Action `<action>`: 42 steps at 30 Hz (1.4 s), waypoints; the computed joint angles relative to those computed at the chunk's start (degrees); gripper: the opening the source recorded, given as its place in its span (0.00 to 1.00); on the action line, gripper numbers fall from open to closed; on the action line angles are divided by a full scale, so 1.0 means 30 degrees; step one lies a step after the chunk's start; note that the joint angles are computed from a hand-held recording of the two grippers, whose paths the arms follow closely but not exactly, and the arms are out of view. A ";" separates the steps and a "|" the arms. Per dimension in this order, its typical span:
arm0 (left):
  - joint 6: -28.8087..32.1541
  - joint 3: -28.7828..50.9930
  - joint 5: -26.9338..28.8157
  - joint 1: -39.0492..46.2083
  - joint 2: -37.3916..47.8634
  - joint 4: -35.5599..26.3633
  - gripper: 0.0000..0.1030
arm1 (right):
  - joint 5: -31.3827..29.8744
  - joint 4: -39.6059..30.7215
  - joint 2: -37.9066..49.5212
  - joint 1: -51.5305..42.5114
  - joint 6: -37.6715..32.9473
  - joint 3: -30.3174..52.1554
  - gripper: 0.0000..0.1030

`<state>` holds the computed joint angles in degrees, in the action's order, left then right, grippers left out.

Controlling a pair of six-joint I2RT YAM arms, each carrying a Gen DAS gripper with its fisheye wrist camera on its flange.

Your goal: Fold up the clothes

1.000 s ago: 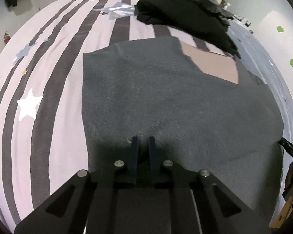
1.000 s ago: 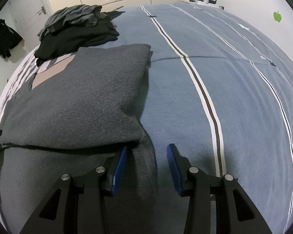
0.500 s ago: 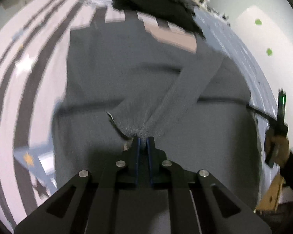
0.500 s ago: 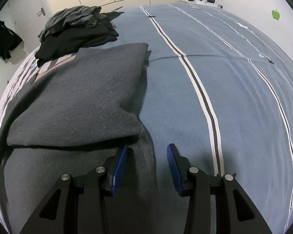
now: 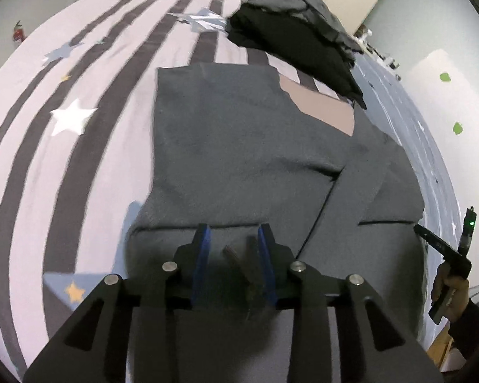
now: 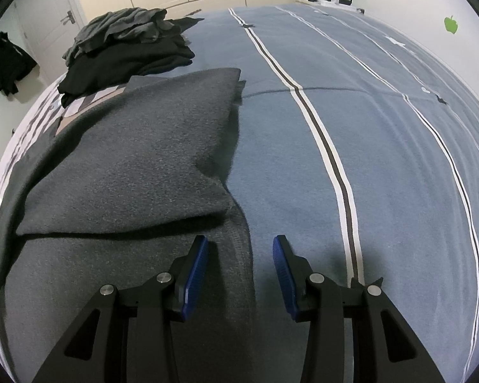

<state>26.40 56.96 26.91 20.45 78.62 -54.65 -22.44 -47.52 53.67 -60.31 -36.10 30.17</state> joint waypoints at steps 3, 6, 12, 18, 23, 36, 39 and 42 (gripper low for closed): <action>0.0260 -0.0573 -0.1257 -0.1845 -0.0141 0.0414 0.28 | 0.0059 0.0133 -0.0039 0.0344 0.0323 -0.0085 0.37; 0.0947 -0.1527 -0.2189 -0.2852 -0.0691 0.0521 0.27 | 0.0151 0.0220 -0.0096 0.0553 0.0460 -0.0176 0.37; 0.1340 -0.2323 -0.2483 -0.3120 -0.1957 0.1080 0.01 | 0.0148 0.0526 0.0113 0.0662 0.0569 -0.0265 0.37; 0.0050 -0.0020 -0.1671 -0.2629 -0.0880 0.1753 0.01 | 0.0162 0.0739 0.0330 0.0604 0.0446 -0.0286 0.37; -0.0908 0.1517 -0.2344 -0.3387 0.0191 0.2969 0.01 | 0.0225 0.0823 0.0335 0.0749 0.0799 -0.0317 0.37; -0.6263 0.9477 -0.3976 -0.3459 0.8765 0.1332 0.02 | 0.0127 0.0991 0.0741 0.1107 0.0898 -0.0180 0.37; -0.6749 0.8735 -0.4132 -0.3152 0.8250 0.2336 0.02 | 0.0225 0.1105 0.0643 0.1222 0.0944 -0.0320 0.37; -0.5594 0.7018 -0.3599 -0.3484 0.6346 0.3633 0.08 | 0.0144 0.1192 0.0784 0.1138 0.0919 -0.0347 0.38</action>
